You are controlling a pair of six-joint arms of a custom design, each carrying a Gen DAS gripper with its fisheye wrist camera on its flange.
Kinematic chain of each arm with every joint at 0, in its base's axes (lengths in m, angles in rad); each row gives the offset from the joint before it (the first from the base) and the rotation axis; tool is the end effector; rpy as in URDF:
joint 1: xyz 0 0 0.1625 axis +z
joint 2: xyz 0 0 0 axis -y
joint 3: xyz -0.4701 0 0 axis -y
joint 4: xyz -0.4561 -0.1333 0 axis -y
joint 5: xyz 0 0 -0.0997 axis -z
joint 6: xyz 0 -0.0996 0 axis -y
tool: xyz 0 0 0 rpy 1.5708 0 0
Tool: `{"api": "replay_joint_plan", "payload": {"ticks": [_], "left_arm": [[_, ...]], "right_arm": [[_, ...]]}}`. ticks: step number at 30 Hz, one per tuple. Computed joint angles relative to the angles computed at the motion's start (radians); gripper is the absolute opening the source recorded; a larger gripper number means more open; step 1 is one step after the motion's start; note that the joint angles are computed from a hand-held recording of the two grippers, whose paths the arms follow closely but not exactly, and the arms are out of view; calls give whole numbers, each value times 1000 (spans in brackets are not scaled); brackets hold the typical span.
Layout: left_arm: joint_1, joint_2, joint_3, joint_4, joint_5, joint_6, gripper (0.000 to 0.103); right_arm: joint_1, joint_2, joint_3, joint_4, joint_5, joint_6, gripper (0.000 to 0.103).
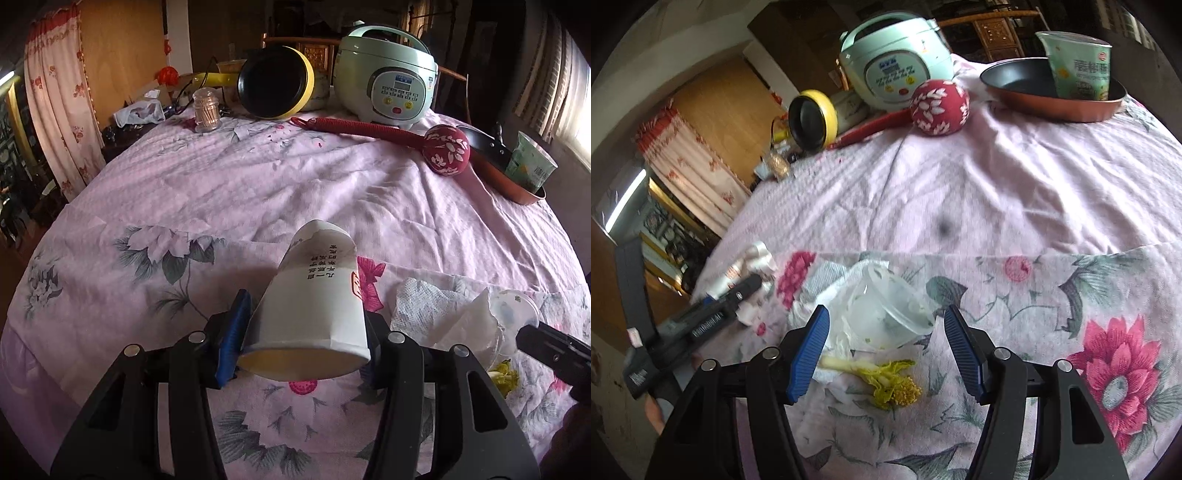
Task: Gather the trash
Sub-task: 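Lift the white bowl with the left tool while the right tool grasps the clear plastic container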
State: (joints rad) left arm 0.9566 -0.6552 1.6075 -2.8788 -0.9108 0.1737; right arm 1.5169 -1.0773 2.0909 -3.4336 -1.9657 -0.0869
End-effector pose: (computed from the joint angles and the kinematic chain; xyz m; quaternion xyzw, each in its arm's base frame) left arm -0.2780 -0.7315 0.0383 0.3045 0.8818 -0.2330 0.2747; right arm 0.0626 -0.6030 0.2035 -0.0661 -0.8947 0.3904 0.2067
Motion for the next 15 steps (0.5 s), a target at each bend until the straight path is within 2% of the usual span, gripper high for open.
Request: {"api": "replay_joint_plan", "payload": {"ticks": [2, 3, 4, 10, 12, 15], "left_arm": [[8, -5, -7, 15, -7, -24, 53], [12, -6, -15, 27, -15, -38, 53], [17, -8, -18, 34, -19, -52, 52], [33, -24, -24, 47, -60, -87, 42], [32, -33, -12, 26, -85, -75, 38], [31, -42, -1, 10, -116, -62, 34]], "right_arm": [[10, 23, -20, 30, -50, -17, 63], [16, 37, -30, 32, -84, -23, 54], [20, 48, -32, 8, -107, -27, 40], [4, -8, 40, -171, 53, -56, 39], [-2, -20, 47, -171, 81, -50, 39], [-10, -21, 39, -142, 83, -31, 39]]}}
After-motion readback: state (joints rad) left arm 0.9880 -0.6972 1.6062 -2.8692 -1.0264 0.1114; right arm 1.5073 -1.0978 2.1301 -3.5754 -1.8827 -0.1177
